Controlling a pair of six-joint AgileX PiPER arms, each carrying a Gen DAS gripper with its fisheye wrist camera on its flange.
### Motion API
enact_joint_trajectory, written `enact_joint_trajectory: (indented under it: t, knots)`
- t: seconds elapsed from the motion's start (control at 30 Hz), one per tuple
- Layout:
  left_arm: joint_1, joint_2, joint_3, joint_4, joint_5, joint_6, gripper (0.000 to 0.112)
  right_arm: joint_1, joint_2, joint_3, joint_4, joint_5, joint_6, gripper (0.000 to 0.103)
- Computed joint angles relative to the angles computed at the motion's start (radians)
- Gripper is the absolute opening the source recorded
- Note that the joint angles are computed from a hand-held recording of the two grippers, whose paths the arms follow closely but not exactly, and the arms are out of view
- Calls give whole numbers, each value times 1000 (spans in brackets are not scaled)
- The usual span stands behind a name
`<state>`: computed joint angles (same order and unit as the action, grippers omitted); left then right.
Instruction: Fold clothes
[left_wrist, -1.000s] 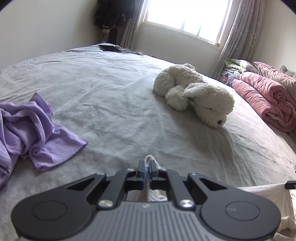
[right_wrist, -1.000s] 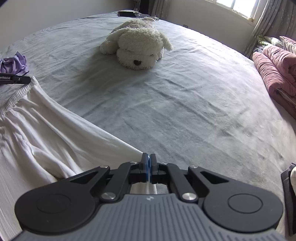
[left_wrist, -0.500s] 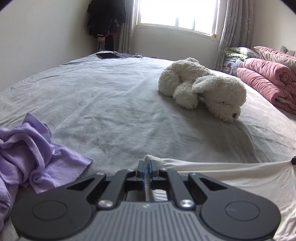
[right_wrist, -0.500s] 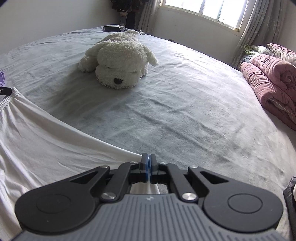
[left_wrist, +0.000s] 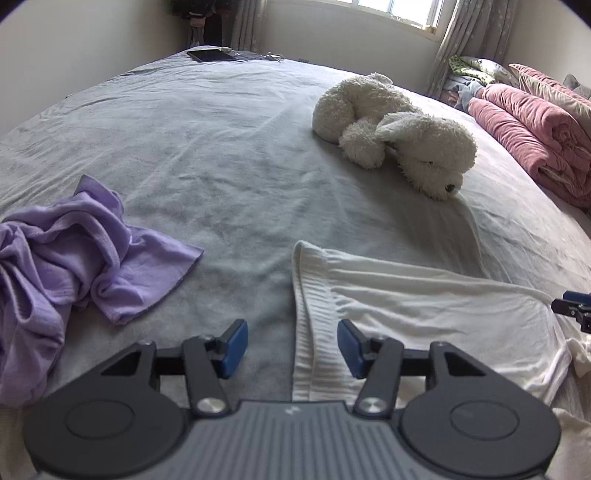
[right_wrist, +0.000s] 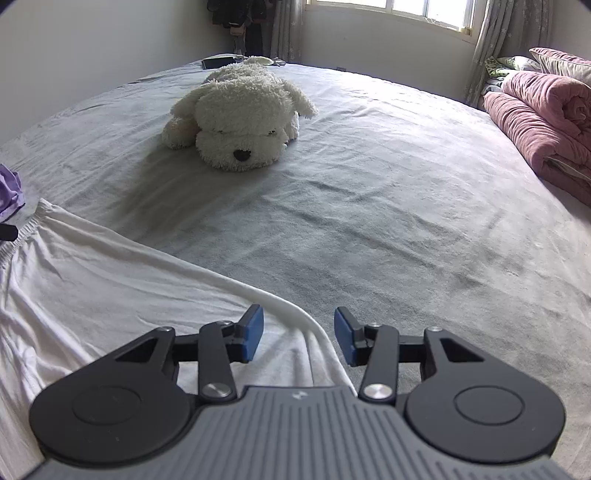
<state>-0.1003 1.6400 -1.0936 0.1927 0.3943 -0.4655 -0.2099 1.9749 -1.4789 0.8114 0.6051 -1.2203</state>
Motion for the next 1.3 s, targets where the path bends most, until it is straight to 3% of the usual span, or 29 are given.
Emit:
enact_joint_trajectory:
  t: [0.17,0.4,0.67,0.7,0.73,0.77,0.83,0.87,0.93,1.07,1.17,1.23,1.3]
  knots:
    - [-9,-151,84,-63,134,42,58,-41,-92,106,45,20,-83,47]
    - [32,-325,202,-186,240,73,58,-132,-188,217,141,106,-195,47]
    - [142,-283,213,-506,301,250,55,-218,-265,318,209,196,-289,53]
    - [147,-270,221,-535,290,258,49,-232,-273,333,225,208,-308,54]
    - [139,-261,226,-530,280,241,39,-244,-278,345,240,217,-324,56]
    - [118,-256,227,-485,273,204,19,-253,-280,353,248,225,-337,57]
    - [75,-249,225,-385,271,121,14,-268,-280,359,248,230,-356,57]
    - [57,-252,216,-335,289,88,9,-274,-278,358,245,228,-361,58]
    - [20,-257,199,-243,330,29,8,-290,-264,344,238,230,-361,58]
    - [-25,-262,166,-144,386,-36,19,-325,-216,286,213,241,-318,58]
    - [-130,-265,131,59,421,-193,45,-349,-182,247,213,252,-285,58]
    - [-197,-257,101,181,450,-273,48,-363,-165,227,213,249,-261,58]
    - [-227,-234,61,192,434,-278,52,-375,-150,207,215,240,-242,58]
